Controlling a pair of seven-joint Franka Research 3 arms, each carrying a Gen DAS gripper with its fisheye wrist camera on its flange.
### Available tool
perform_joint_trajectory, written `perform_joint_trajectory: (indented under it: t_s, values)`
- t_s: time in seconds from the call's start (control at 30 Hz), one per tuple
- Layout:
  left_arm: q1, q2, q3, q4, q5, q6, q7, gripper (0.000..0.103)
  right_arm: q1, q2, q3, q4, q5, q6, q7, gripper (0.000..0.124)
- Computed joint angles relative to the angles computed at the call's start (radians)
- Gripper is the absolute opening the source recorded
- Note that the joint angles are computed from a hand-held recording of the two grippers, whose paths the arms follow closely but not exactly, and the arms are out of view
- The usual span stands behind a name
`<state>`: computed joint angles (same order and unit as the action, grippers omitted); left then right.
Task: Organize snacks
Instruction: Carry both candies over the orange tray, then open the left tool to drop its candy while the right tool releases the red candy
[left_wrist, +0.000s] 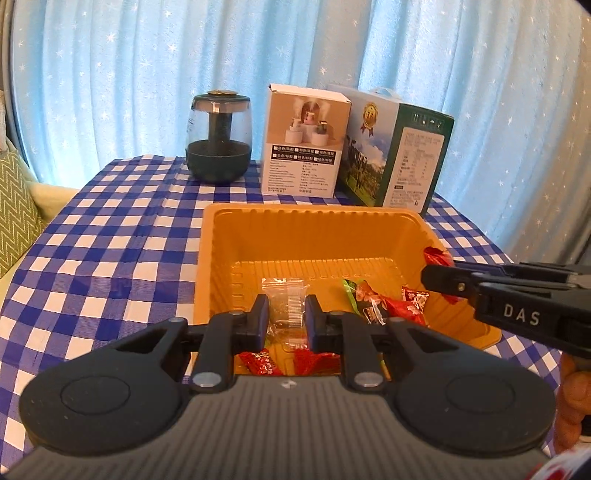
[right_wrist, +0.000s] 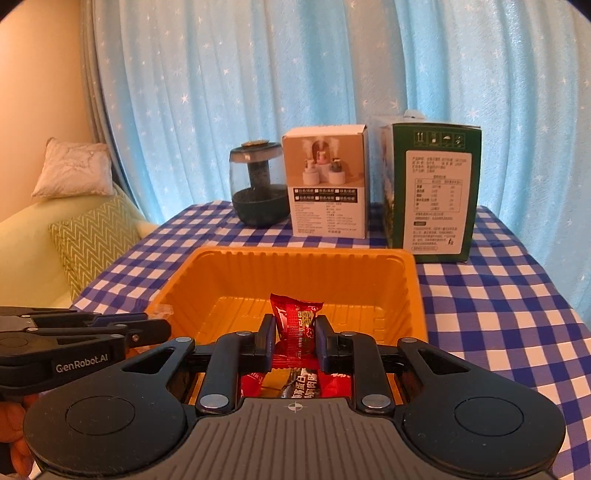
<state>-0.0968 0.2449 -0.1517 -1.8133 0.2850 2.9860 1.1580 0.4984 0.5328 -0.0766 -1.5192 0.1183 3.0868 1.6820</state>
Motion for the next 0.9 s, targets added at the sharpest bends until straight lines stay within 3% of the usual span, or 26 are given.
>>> perform_joint_trajectory:
  t_s: [0.9]
  values:
    - [-0.006,0.083,0.003,0.111,0.009,-0.045,0.025,0.018,-0.027,0.064,0.007,0.101,-0.001,-0.052,0.003,0.023]
